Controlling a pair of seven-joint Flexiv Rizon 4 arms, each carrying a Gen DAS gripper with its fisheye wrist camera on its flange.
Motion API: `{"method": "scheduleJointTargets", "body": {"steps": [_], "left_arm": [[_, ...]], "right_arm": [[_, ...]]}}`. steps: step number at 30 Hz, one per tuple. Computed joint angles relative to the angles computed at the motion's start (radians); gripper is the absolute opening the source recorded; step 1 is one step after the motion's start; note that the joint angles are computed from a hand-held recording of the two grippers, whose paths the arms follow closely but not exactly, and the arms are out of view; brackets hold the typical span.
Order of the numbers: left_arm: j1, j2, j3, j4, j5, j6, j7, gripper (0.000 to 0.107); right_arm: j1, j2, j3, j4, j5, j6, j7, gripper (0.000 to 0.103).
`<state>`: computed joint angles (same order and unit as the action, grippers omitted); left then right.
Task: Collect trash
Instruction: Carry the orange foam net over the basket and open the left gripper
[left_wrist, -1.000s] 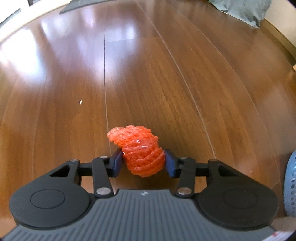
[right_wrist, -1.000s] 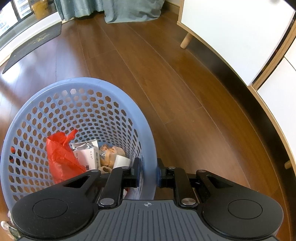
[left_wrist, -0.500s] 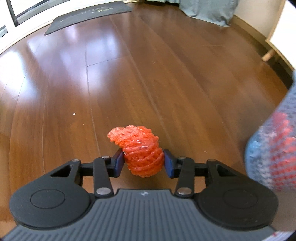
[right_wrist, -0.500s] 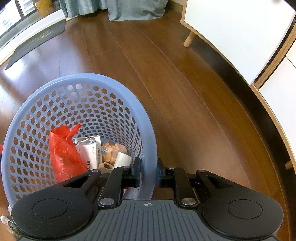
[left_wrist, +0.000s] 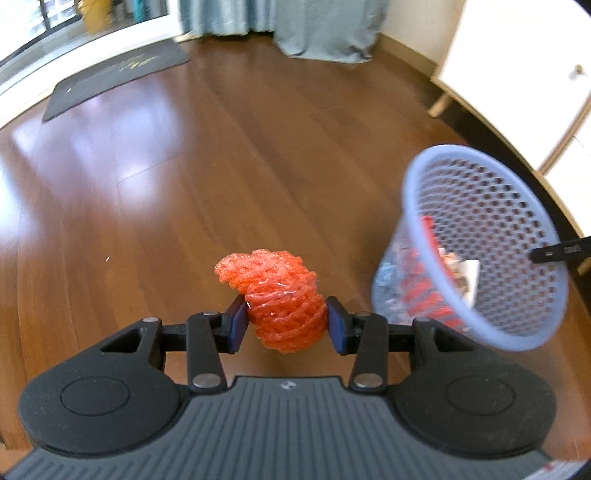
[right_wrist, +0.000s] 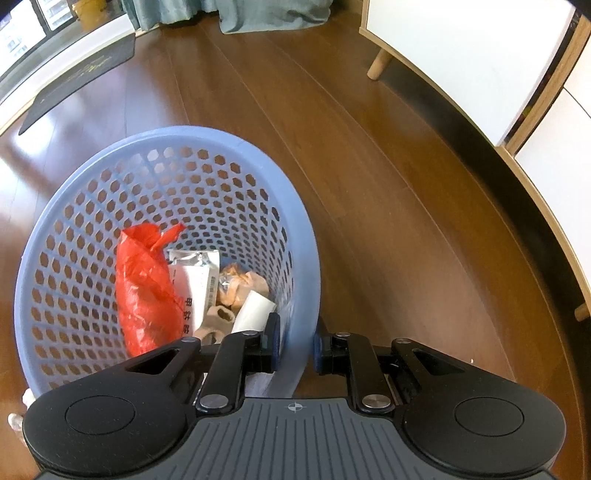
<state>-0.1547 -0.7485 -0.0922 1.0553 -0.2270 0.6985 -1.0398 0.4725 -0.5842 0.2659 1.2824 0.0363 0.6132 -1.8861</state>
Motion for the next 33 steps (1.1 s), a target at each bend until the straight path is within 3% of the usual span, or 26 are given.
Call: {"method": "scheduleJointTargets", "body": {"steps": [8, 18, 23, 28, 33], "left_arm": [[-0.042, 0.024, -0.050, -0.012, -0.030, -0.031, 0.066, 0.039], [-0.112, -0.040, -0.085, -0.094, -0.069, -0.077, 0.117, 0.040], [-0.135, -0.059, -0.096, -0.095, -0.094, -0.039, 0.116, 0.069], [-0.140, -0.077, -0.094, -0.117, -0.102, -0.043, 0.110, 0.070], [-0.109, -0.044, -0.094, -0.054, -0.113, 0.023, 0.144, 0.070]], "right_arm": [[-0.011, 0.007, 0.008, 0.000, 0.018, -0.023, -0.030, 0.014], [-0.013, -0.013, 0.013, -0.028, 0.036, -0.034, -0.078, 0.014], [-0.024, -0.019, 0.014, -0.034, 0.047, -0.039, -0.111, 0.014], [-0.030, -0.025, 0.017, -0.045, 0.062, -0.046, -0.136, 0.014], [-0.032, -0.031, 0.017, -0.048, 0.067, -0.045, -0.159, 0.014]]}}
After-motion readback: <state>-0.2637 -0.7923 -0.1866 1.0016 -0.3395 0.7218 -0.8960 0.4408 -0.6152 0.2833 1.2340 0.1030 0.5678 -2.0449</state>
